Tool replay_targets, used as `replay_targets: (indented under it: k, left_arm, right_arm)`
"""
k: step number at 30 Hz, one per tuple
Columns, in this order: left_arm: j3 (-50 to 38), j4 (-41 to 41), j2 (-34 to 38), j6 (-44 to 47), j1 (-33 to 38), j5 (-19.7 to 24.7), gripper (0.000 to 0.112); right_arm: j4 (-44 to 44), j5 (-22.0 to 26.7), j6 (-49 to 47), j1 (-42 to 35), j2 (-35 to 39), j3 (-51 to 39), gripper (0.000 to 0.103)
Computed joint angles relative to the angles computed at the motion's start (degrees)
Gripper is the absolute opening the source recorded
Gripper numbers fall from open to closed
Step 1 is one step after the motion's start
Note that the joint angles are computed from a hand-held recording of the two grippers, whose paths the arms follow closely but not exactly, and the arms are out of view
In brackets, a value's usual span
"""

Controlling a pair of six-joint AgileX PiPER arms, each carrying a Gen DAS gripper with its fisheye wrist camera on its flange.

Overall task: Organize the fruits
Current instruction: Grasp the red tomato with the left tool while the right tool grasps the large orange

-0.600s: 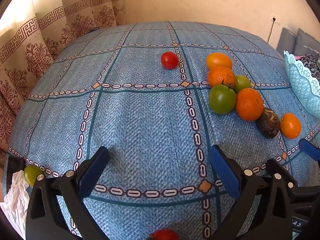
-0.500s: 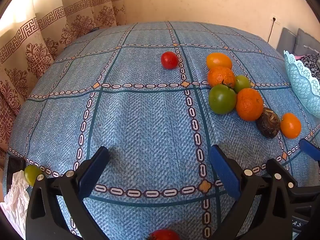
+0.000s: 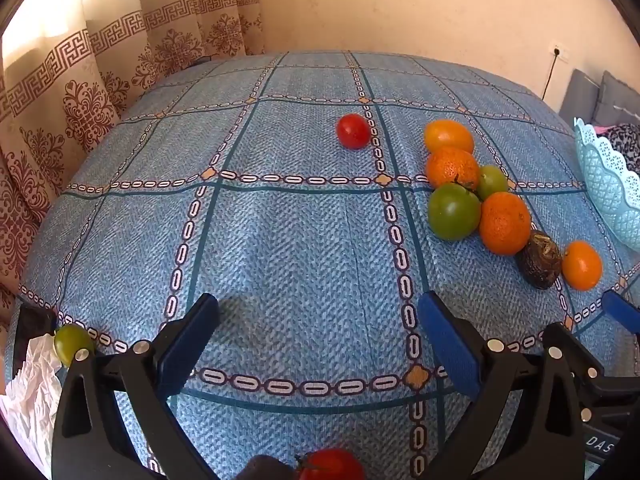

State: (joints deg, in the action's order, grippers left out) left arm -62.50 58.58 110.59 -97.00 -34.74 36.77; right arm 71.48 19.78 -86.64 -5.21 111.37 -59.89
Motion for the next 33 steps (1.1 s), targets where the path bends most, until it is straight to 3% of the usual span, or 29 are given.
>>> replay_targets:
  k: [5,16,20,29,33]
  left_arm:
    - [4.3,5.5,-3.7,-7.7,1.4,-1.4,0.098]
    - [9.4,12.1,-10.5,-11.7,-1.9,4.0,0.098]
    - [11.2,10.1,-11.9,-8.6,-3.5,3.7,0.098]
    - [16.5,7.3,-13.3,-9.6,-6.9,-0.8,0.098]
    - [15.9,4.6,-12.2,-7.7,-8.3,-1.4,0.086]
  right_arm:
    - [9.1,3.4,-8.7,-3.0,-2.2,2.3,0.101]
    - [17.0,8.1,-16.2,-7.1,-5.7,5.1,0.101]
    - [20.2,7.4,-21.1,-6.9,-6.3,6.1,0.101]
    - [17.6,8.3,-19.2,-6.6,-5.4,5.5,0.100]
    - [17.0,8.4,-18.6,-6.5,-4.9,5.3,0.094]
